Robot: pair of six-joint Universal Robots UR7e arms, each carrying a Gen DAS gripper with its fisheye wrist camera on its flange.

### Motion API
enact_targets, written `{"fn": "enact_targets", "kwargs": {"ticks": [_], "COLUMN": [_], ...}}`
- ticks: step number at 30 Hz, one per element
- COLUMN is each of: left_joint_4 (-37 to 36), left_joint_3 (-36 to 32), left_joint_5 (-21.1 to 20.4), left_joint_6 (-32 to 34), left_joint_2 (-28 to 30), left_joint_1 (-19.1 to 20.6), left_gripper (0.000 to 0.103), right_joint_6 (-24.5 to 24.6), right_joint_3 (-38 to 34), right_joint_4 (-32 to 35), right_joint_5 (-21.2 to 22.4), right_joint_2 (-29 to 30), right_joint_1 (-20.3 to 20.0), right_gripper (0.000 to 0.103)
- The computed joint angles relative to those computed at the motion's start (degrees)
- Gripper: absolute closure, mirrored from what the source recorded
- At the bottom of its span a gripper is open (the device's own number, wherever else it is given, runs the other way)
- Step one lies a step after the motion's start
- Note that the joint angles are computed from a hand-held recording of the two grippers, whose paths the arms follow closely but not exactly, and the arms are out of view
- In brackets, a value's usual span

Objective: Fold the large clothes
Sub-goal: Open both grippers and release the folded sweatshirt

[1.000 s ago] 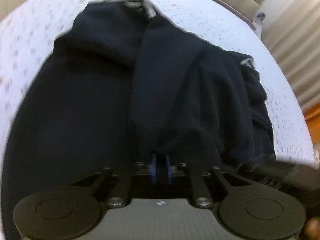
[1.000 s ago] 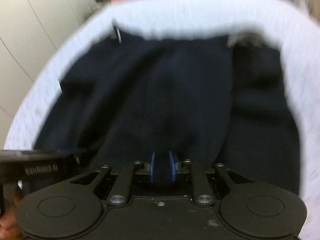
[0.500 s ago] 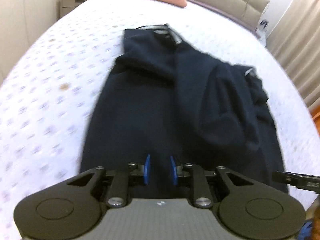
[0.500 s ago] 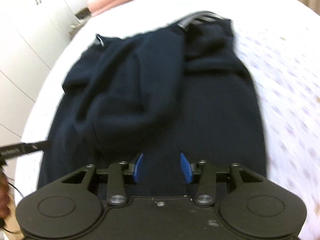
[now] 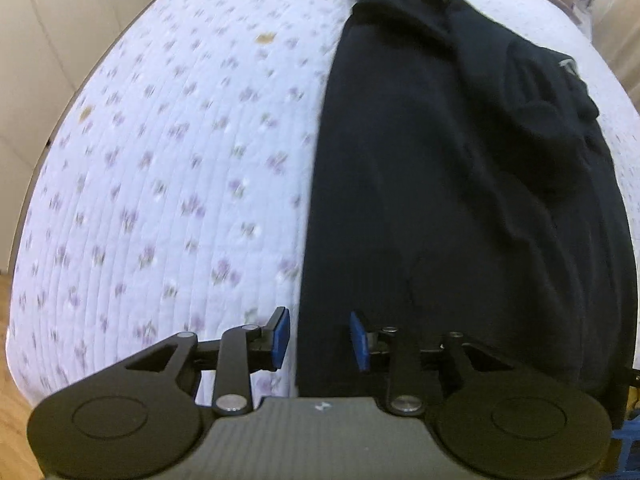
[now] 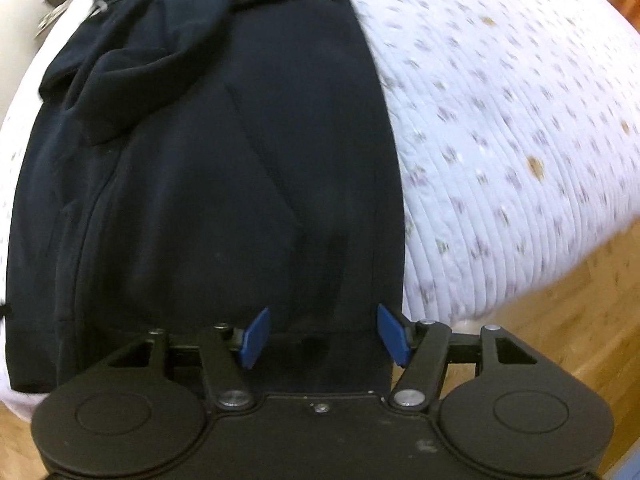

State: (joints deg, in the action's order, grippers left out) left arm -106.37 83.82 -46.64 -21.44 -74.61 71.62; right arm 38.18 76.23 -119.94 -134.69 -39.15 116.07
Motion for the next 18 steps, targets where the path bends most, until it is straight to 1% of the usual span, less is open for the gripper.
{"fn": "enact_targets", "kwargs": {"ticks": [1, 2, 4, 6, 7, 8, 9, 10, 11, 12, 13, 14, 15, 16, 17, 18], "left_joint_4": [0.3, 0.8, 1.3, 1.8, 2.6, 3.1, 3.6, 3.8, 3.2, 2.6, 2.6, 2.8, 2.7, 2.5, 2.2, 1.8], "left_joint_3": [0.0, -0.1, -0.1, 0.0, -0.2, -0.1, 0.0, 0.4, 1.2, 1.7, 2.1, 2.4, 3.1, 3.6, 3.9, 4.1], "left_joint_5": [-0.4, -1.0, -1.6, -2.3, -2.8, -3.5, -4.3, -4.5, -4.6, -4.7, -4.2, -3.2, -1.9, -1.1, -1.0, -1.3], "left_joint_6": [-0.6, -1.2, -1.7, -1.2, -1.2, -1.0, -0.9, -0.8, -0.4, 0.3, 0.9, 1.6, 2.7, 4.0, 5.0, 5.1], "left_joint_2": [-0.1, -0.2, -0.3, -0.3, -0.2, -0.3, -0.3, -0.4, -0.8, -1.0, -1.0, -1.2, -1.4, -1.6, -1.9, -2.2], "left_joint_1": [0.2, 0.3, 0.3, 0.1, 0.0, 0.1, 0.1, 0.1, 0.1, 0.0, -0.3, -0.6, -1.1, -1.5, -1.8, -1.9], "left_gripper": [0.063, 0.061, 0.06, 0.053, 0.051, 0.05, 0.047, 0.046, 0.045, 0.045, 0.046, 0.055, 0.068, 0.074, 0.083, 0.087], "right_joint_6": [2.5, 5.6, 11.4, 14.5, 15.3, 15.1, 13.9, 12.7, 12.3, 11.6, 10.8, 10.1, 9.9, 10.7, 12.2, 13.4], "right_joint_3": [-0.6, -1.5, -1.9, -1.0, 0.0, 1.3, 3.5, 5.4, 6.0, 6.0, 5.9, 5.1, 4.5, 4.2, 4.4, 4.9], "right_joint_4": [1.9, 4.8, 8.8, 9.9, 9.6, 7.9, 4.1, 0.6, -0.5, -0.9, -1.1, 0.0, 1.6, 3.4, 4.3, 4.6], "right_joint_5": [-1.3, -2.6, -3.8, -3.1, -1.8, 0.6, 4.2, 6.9, 7.8, 7.7, 6.1, 3.7, 1.3, -1.5, -3.6, -4.5], "right_joint_2": [0.3, 0.7, 0.7, 0.0, -0.5, -1.2, -2.2, -3.0, -3.3, -3.2, -3.1, -2.7, -2.4, -2.4, -2.8, -3.5], "right_joint_1": [0.2, 0.2, 0.1, -0.2, -0.6, -1.1, -1.9, -2.4, -2.5, -2.1, -1.4, -0.3, 0.6, 1.5, 2.1, 2.1], "right_gripper": [0.024, 0.024, 0.024, 0.021, 0.017, 0.017, 0.021, 0.052, 0.093, 0.096, 0.096, 0.097, 0.097, 0.098, 0.098, 0.098]}}
